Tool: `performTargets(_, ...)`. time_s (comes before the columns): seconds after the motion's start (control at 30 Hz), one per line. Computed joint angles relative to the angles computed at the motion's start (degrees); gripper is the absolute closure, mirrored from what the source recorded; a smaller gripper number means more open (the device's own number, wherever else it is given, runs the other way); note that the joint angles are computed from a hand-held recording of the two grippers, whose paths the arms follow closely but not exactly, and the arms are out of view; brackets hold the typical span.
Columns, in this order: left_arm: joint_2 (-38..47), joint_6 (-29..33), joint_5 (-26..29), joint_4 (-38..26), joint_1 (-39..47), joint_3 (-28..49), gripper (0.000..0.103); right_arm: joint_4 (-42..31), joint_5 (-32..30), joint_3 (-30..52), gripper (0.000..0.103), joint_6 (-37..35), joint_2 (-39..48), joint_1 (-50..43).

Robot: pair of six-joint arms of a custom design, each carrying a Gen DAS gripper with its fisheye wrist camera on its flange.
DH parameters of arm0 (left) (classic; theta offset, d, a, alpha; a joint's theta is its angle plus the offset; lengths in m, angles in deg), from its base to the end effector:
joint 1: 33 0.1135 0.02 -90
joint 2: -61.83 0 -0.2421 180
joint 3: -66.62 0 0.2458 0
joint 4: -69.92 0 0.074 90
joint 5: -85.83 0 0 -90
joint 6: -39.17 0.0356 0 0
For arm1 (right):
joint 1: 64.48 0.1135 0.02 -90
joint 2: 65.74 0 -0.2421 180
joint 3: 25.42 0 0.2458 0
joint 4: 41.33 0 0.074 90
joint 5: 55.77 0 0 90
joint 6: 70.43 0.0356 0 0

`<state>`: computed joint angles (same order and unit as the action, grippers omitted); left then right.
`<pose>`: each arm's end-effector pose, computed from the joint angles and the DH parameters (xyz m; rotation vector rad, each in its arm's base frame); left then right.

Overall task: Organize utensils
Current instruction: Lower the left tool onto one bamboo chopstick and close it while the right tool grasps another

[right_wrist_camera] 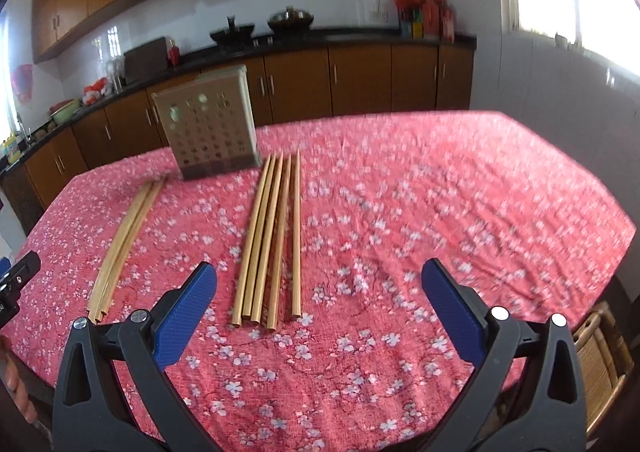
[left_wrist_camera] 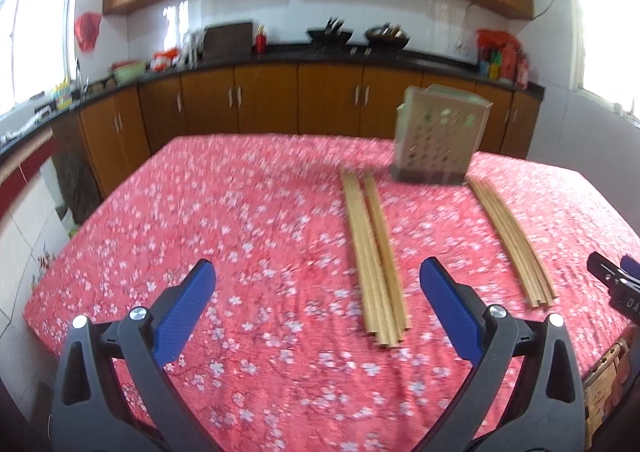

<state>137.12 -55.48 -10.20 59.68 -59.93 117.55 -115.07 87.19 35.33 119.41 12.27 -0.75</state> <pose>0.2446 -0.1201 0.1842 0.3615 2.1476 -0.2007 0.1152 0.1693 0.1820 0.6798 2.1164 -0.1774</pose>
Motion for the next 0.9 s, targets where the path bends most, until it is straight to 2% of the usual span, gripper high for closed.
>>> performTargets(0.03, 2.0, 0.0, 0.0, -0.6, 0.6, 1.5, 0.004, 3.8, -1.7, -1.9, 0.006, -4.0, -2.1, -2.3)
performTargets(0.1, 6.0, 0.5, 0.5, -2.5, 1.9, 4.8, 0.004, 9.8, -5.1, -4.1, 0.027, -11.7, -4.2, -7.2)
performTargets(0.2, 11.0, 1.2, 0.6, -4.3, 2.9, 9.2, 0.004, 19.1, -10.9, -7.0, 0.046, -23.2, -6.3, -14.8)
performTargets(0.27, 13.8, 1.5, 1.7, -5.3, 3.5, 11.8, 0.004, 23.1, -13.6, -7.6, 0.053, -28.0, -5.8, -18.3)
performTargets(0.33, 15.5, 1.8, 3.6, -6.2, 4.1, 13.5, 0.009, 25.7, -15.6, -7.2, 0.057, -32.0, -4.1, -20.9)
performTargets(0.4, 17.3, 2.1, 4.7, -7.4, 4.1, 15.4, 0.026, 27.8, -17.5, -6.7, 0.066, -35.5, -2.1, -23.3)
performTargets(0.47, 19.7, 2.8, 6.4, -9.1, 4.2, 17.8, 0.037, 29.1, -20.1, -6.8, 0.075, -37.7, -0.7, -25.5)
performTargets(0.5, 20.9, 3.1, 7.4, -9.9, 4.3, 19.1, 0.045, 29.2, -19.0, -7.1, 0.080, -37.5, -0.7, -25.1)
performTargets(0.6, 23.9, 4.0, 10.0, -12.5, 4.2, 22.3, 0.057, 28.7, -18.5, -7.4, 0.082, -37.2, -1.2, -24.8)
performTargets(0.77, 26.3, 4.8, 14.4, -14.8, 4.1, 25.0, 0.065, 29.7, -18.2, -7.4, 0.082, -38.5, -0.6, -25.5)
performTargets(0.83, 26.5, 5.1, 14.8, -15.0, 3.8, 25.3, 0.067, 30.3, -18.0, -7.2, 0.082, -39.1, 0.1, -25.9)
performTargets(0.9, 27.0, 5.7, 14.2, -15.8, 3.2, 26.0, 0.073, 31.4, -18.0, -6.8, 0.082, -39.7, 1.3, -26.4)
